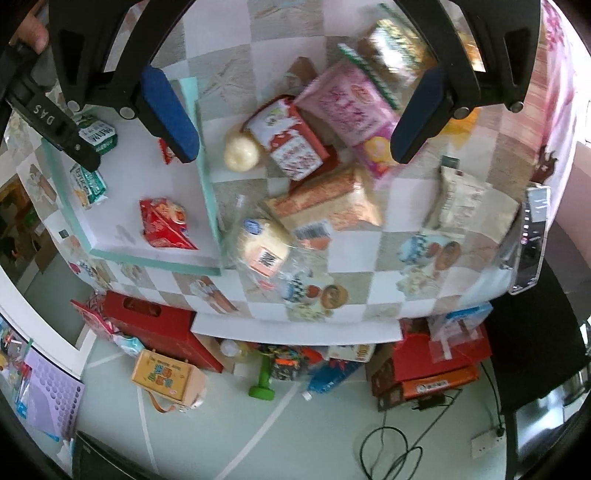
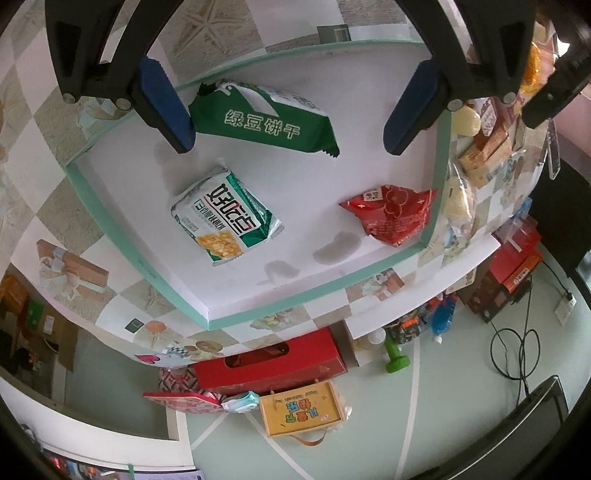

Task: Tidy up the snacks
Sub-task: 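Move both tools back toward the remaining snack pile, then grasp the yellow bread bag with the left tool while the right tool grasps the green-striped packet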

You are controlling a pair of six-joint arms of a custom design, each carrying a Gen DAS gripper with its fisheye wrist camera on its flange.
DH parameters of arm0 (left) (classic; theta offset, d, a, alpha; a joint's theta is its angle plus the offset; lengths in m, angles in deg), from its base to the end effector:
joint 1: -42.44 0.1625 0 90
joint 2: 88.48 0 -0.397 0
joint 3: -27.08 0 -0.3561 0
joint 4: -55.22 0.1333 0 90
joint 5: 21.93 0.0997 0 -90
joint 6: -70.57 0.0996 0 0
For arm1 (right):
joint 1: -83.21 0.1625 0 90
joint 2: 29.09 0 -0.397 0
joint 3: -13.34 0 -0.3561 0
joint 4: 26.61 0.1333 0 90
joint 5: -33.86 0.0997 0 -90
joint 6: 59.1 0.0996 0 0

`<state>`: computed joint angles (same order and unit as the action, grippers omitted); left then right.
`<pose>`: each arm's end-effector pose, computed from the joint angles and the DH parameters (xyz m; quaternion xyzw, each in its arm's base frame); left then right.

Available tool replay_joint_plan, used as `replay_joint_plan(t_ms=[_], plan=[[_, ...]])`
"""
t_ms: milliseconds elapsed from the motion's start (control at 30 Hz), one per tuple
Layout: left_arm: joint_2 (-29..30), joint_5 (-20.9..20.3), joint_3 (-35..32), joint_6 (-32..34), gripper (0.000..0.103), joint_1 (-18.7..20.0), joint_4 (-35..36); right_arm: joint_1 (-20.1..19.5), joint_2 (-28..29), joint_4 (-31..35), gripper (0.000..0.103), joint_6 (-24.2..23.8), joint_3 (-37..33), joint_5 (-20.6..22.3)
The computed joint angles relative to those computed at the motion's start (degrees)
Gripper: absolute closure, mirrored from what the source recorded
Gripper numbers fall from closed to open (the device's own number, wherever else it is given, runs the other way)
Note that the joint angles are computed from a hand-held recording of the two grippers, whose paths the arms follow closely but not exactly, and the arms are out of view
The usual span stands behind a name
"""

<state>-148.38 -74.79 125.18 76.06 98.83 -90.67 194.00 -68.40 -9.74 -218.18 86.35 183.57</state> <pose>-0.1699 -0.6051 0.2404 0.2673 0.8990 -0.2178 0.2698 0.2424 -0.5052 0.1143 -0.1689 -0.8163 0.4402 0.3338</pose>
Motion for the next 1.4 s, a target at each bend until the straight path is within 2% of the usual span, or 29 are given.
replay_joint_plan(t_ms=[100, 267, 467, 600, 833, 933, 1100, 1167, 1233, 1300, 1400], plan=[[-0.8, 1.3, -1.0, -0.5, 0.000, 0.7, 1.9, 0.9, -0.1, -2.7, 0.000, -2.8, 0.3, -0.5], [-2.7, 2.9, -2.5, -1.8, 0.000, 2.3, 4.4, 3.1, 0.2, -10.0, 0.000, -11.8, 0.5, -0.8], [-5.1, 5.3, -3.5, -3.7, 0.000, 3.9, 5.2, 5.2, 1.9, -14.0, 0.000, -17.2, -0.8, -3.3], [-7.0, 3.8, -4.3, -7.3, 0.000, 6.1, 7.6, 6.3, 7.6, -8.3, 0.000, -18.0, -7.8, -6.0], [-8.1, 4.5, -4.6, -11.5, 0.000, 8.0, 12.0, 7.6, 19.4, 4.0, 0.000, -19.4, -22.9, -10.4], [-8.2, 3.6, -4.6, -12.6, 0.000, 8.8, 14.2, 8.3, 24.2, 8.2, 0.001, -23.2, -29.2, -12.2], [-7.6, 2.4, -5.7, -13.4, 0.001, 9.9, 16.5, 9.6, 31.8, 15.1, 0.010, -30.7, -39.5, -14.7], [-7.3, 1.6, -6.2, -13.5, 0.006, 10.4, 17.3, 9.9, 34.1, 17.5, 0.012, -32.5, -42.9, -15.3], [-6.9, 0.9, -7.0, -14.1, 0.020, 10.8, 19.0, 10.0, 36.0, 19.3, 0.016, -33.6, -45.6, -15.0], [-6.6, 0.2, -7.7, -14.6, 0.021, 11.1, 20.4, 9.7, 36.9, 20.6, 0.023, -34.0, -47.3, -15.4], [-6.2, -0.1, -8.0, -14.4, 0.023, 11.2, 21.1, 9.4, 38.4, 22.7, 0.025, -34.7, -50.0, -15.8]])
